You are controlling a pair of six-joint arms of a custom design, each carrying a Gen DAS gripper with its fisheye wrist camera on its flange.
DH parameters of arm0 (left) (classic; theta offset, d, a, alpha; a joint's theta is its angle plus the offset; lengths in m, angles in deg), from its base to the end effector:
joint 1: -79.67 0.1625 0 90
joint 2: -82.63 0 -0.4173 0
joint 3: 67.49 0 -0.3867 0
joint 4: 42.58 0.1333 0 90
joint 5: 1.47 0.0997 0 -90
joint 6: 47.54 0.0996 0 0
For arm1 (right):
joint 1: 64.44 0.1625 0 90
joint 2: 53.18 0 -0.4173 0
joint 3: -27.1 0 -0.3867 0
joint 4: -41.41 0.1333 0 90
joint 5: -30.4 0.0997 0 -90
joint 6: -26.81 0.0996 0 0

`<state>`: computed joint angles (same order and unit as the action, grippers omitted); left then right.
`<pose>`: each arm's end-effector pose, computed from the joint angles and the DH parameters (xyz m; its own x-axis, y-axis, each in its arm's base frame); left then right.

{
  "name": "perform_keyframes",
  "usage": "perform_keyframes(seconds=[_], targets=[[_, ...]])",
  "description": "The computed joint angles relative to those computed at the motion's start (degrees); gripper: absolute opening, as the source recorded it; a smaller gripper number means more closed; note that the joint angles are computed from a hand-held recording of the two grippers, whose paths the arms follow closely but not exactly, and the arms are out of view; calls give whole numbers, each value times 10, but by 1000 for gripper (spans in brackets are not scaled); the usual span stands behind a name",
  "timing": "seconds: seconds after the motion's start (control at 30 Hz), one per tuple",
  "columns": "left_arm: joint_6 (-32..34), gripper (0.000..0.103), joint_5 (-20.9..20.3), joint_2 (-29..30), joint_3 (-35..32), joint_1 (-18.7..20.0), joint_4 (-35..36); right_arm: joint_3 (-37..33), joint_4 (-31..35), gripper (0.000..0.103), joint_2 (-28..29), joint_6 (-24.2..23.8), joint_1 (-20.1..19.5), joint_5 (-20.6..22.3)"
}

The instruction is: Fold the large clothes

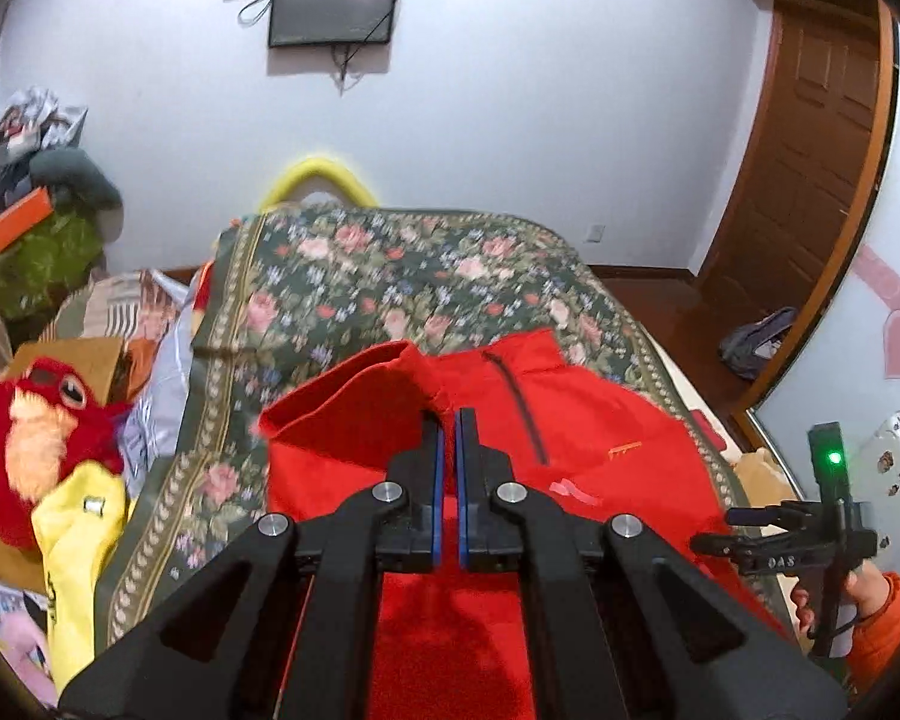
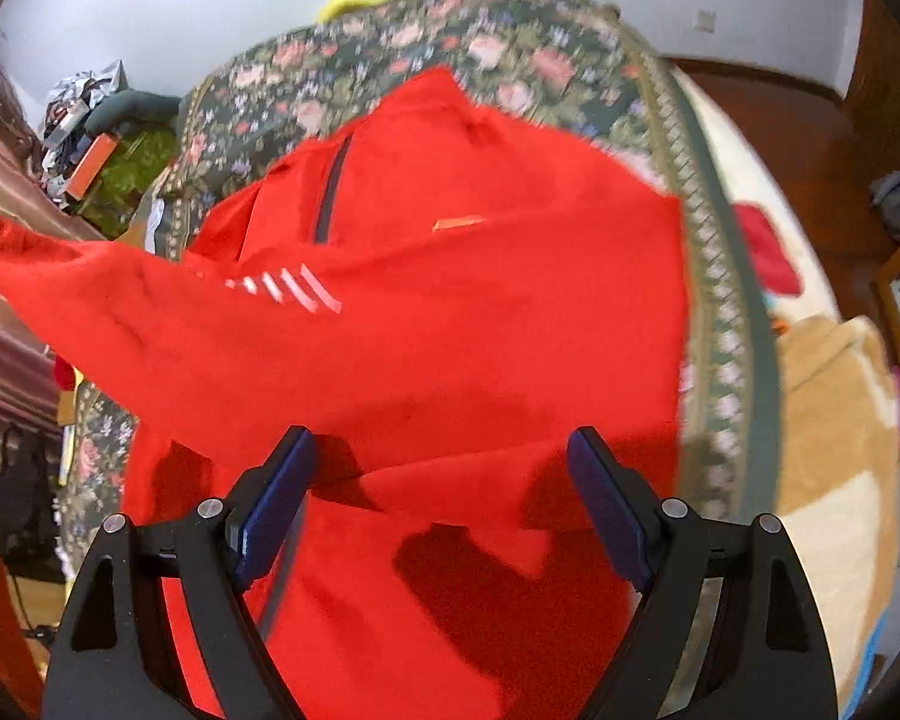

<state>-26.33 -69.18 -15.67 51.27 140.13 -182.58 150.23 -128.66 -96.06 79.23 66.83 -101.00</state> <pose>-0.0653 -0.4621 0.4092 -0.6812 0.5475 -0.4860 0.7245 0.5995 -0.3402 0.3612 -0.3093 -0.0097 -0.8657 0.2929 0.4058 0.0434 0.8517 -0.5222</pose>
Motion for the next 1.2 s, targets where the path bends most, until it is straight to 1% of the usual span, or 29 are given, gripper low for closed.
perform_keyframes(seconds=[0.1,0.13,0.2,0.4,0.47,0.57,0.7,0.77,0.9,0.97,1.03,1.07,1.1,1.2], targets=[[18,2,1,-7,7,29,2,-6,7,83,12,16,-17,31],[24,2,1,-7,8,38,3,-4,1,83,19,22,-25,48],[33,2,2,-5,12,60,5,-1,-9,83,28,34,-33,68],[32,2,3,7,13,141,31,-10,24,84,36,56,-21,64],[33,2,14,13,18,163,36,-10,24,84,35,58,-21,70],[34,2,29,20,31,189,36,-9,22,84,34,59,-19,73],[34,5,52,21,46,208,48,-3,22,84,33,63,-20,78],[36,6,61,20,51,214,49,-2,26,84,31,65,-19,78],[39,8,100,12,63,209,59,2,28,84,25,71,-14,78],[44,15,104,4,62,209,71,2,29,84,23,74,-11,75],[45,37,106,-10,59,203,83,2,27,84,21,74,-6,71],[47,41,106,-19,59,198,81,2,27,84,18,74,-4,69],[48,45,106,-24,59,194,79,3,28,84,15,73,-1,65],[47,45,102,-34,48,175,81,1,28,84,6,72,7,51]])
